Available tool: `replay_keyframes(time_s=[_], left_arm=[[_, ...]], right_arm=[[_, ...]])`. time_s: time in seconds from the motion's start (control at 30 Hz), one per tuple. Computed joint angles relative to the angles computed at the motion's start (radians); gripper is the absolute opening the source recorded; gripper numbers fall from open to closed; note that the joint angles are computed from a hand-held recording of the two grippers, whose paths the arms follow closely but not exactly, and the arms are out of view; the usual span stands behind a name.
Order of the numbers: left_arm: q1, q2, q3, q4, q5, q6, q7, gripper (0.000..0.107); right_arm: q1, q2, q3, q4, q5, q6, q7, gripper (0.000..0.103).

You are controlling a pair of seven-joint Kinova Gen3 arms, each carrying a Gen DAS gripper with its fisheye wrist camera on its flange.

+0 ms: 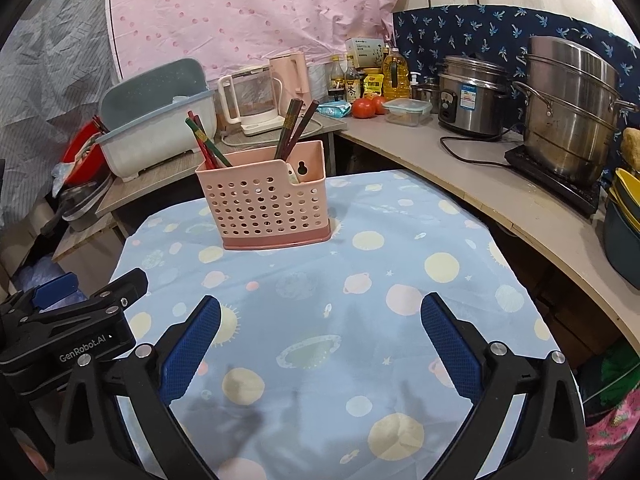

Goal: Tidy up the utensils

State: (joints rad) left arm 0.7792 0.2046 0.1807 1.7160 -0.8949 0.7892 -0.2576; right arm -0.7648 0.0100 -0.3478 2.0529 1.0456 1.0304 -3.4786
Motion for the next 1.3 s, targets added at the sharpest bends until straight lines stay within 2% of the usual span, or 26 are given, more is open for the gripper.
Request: replay_keyframes(time_s=[1.3], left_arm=[[0.005, 0.015, -0.009, -0.019, 0.006, 0.019, -0.023, 0.096]], right_arm=[[-0.021, 0.027, 0.014, -0.016, 0.014, 0.012, -0.015, 0.097]])
